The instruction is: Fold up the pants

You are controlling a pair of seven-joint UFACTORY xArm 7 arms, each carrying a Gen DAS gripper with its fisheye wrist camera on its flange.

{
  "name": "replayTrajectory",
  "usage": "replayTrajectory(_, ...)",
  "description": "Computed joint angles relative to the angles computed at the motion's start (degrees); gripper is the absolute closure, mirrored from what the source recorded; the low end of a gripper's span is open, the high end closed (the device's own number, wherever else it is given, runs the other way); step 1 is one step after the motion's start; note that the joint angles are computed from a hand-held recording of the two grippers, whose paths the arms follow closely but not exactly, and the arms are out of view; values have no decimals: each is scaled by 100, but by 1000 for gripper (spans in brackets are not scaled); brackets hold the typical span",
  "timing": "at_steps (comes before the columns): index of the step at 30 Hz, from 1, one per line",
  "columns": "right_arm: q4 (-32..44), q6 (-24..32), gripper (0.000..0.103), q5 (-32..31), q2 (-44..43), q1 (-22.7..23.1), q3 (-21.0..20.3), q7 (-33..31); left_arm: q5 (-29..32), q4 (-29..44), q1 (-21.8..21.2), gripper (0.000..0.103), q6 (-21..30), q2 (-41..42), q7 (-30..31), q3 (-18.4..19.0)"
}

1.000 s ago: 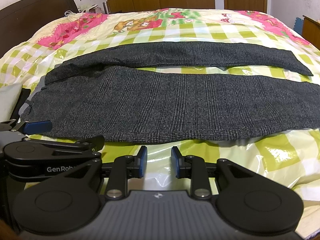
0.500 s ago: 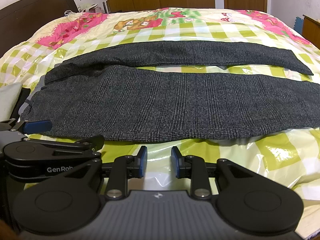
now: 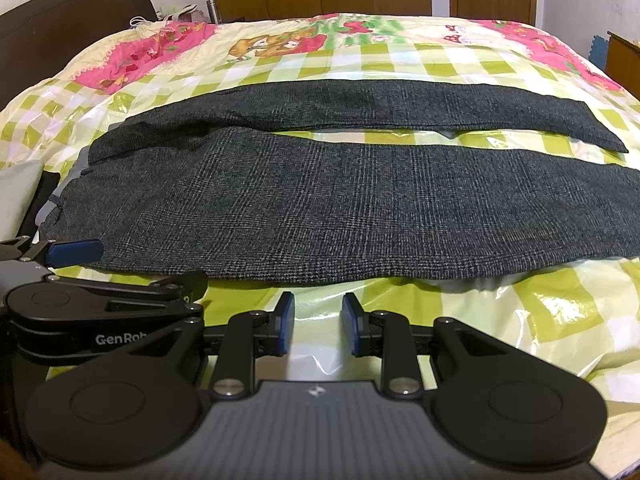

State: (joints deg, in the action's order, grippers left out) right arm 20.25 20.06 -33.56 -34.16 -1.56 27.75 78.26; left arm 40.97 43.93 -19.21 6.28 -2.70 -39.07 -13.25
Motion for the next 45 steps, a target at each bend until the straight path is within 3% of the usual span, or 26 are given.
replayTrajectory(7, 110, 114, 76, 24, 64, 94, -76, -134, -337, -27, -35, 0, 61, -28, 244, 15)
replayTrajectory(14, 264, 268, 76, -29, 163, 166, -119, -225, -125, -19, 47, 0, 95, -63, 13, -17)
replayTrajectory(19, 396, 379, 76, -149, 245, 177, -99, -158, -431, -62, 45, 0, 27, -84, 242, 17)
replayTrajectory(29, 569, 532, 76, -379, 384, 316, -173, -101, -274, -96, 215, 0, 47, -161, 28, -61)
replayTrajectory(45, 885, 368, 76, -791, 808, 414, -368, -112, -776, -9, 218, 0, 243, -102, 342, 56)
